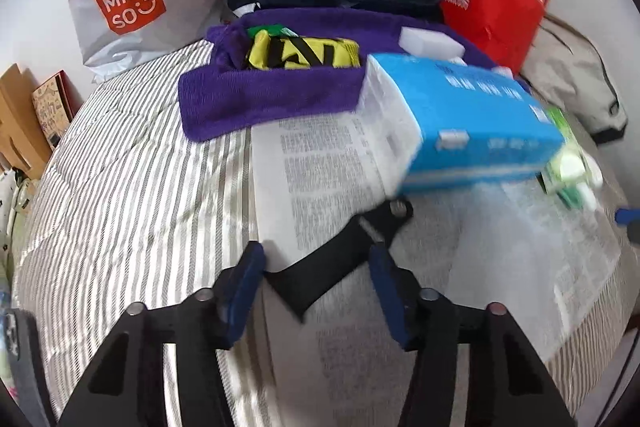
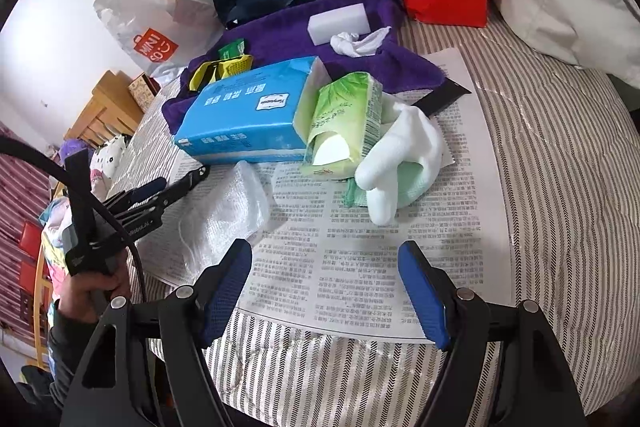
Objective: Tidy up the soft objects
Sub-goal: 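Move the left tool to the black strap while the right tool approaches the green tissue pack, then close the left tool on the black strap and lift it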
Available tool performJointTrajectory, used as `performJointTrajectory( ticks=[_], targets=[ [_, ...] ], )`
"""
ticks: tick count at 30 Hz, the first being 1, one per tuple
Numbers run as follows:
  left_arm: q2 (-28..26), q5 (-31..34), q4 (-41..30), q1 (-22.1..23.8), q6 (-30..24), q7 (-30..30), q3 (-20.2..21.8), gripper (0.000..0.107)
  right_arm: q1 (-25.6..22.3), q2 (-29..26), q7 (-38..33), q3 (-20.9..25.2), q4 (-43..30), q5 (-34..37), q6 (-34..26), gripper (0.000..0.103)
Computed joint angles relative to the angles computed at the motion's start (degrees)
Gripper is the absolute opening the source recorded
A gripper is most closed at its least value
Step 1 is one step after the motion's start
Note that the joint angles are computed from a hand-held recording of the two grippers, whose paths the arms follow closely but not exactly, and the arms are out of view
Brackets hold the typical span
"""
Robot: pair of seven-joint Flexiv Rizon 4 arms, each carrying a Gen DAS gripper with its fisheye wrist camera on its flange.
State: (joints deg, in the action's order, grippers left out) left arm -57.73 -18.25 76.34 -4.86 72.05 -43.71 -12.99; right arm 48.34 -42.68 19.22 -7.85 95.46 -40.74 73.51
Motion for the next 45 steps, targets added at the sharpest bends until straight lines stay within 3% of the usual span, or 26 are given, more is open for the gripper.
performJointTrajectory(
  ticks=[4, 7, 10, 13, 15, 19, 22, 24, 27, 28, 29, 35, 39, 41, 45],
  targets=[
    [2.67, 0.31, 4.19, 1.64, 0.32, 2.23, -1.25, 0.05, -0.16, -0.24, -0.86, 0.61, -0.74, 0.15, -0.62, 0.075],
    [2.9, -1.56, 5.33, 3.7, 1.19, 4.78, -4.72, 0.05, -0.25, -0.39, -1.29, 0.86, -1.14, 0.27, -0.83, 0.075],
    [1.69, -1.11, 2.71, 1.18, 1.85, 3.99, -2.36, 0.05, -0.62, -0.68, -2.33, 1.67, -1.79, 0.91, -1.49, 0.075],
    [0.37, 0.18, -0.67, -1.12, -2.47, 3.07, 0.5, 0.049, -0.57, -0.75, -2.62, 1.83, -1.95, 1.3, -1.66, 0.075],
    [0.63, 0.57, 0.98, -0.45, -0.41, 4.81, -0.91, 0.034, -0.47, -0.61, -2.79, 1.84, -1.94, 1.4, -2.07, 0.075],
    [2.48, -0.98, 3.85, 1.13, -1.79, 5.05, -2.38, 0.022, -0.25, -0.2, -2.49, 1.72, -1.59, 1.28, -2.54, 0.075],
    [3.87, -1.87, 5.78, 1.73, -2.88, 5.49, -2.83, 0.021, -0.3, -0.07, -2.32, 1.64, -1.43, 0.93, -2.31, 0.075],
    [3.95, -1.67, 5.26, 0.57, -3.32, 4.54, -1.4, 0.028, -0.41, -0.12, -2.39, 1.75, -1.58, 0.86, -2.31, 0.075],
    [3.29, -1.79, 4.32, -0.24, -3.12, 3.85, -1.03, 0.031, -0.48, -0.49, -2.58, 1.81, -1.93, 0.82, -1.84, 0.075],
    [3.09, -1.62, 4.39, -0.53, -2.05, 3.77, -0.95, 0.03, -0.58, -0.59, -2.77, 2.06, -2.08, 1.09, -2.03, 0.075],
    [2.95, -1.28, 4.32, -0.9, -1.41, 3.57, -0.64, 0.021, -0.62, -0.64, -2.88, 2.2, -2.1, 1.29, -2.13, 0.075],
    [3.44, -1.31, 4.73, -0.55, -2.29, 2.96, -0.88, 0.022, -0.38, -0.2, -2.39, 2.0, -1.32, 1.6, -2.29, 0.075],
    [3.49, -1.39, 5.15, -0.55, -1.86, 2.61, -1.27, 0.028, -0.09, 0.06, -1.53, 1.34, -0.81, 0.93, -1.74, 0.075],
    [3.29, -1.31, 5.44, -0.61, -0.44, 2.72, -1.48, 0.021, -0.01, 0.02, -1.1, 1.06, -0.6, 0.65, -1.4, 0.075],
    [3.1, -2.11, 4.16, -0.11, -3.17, 1.74, -1.64, 0.02, -0.21, 0.03, -0.59, 1.13, -0.14, 0.83, -1.32, 0.075]
  ],
)
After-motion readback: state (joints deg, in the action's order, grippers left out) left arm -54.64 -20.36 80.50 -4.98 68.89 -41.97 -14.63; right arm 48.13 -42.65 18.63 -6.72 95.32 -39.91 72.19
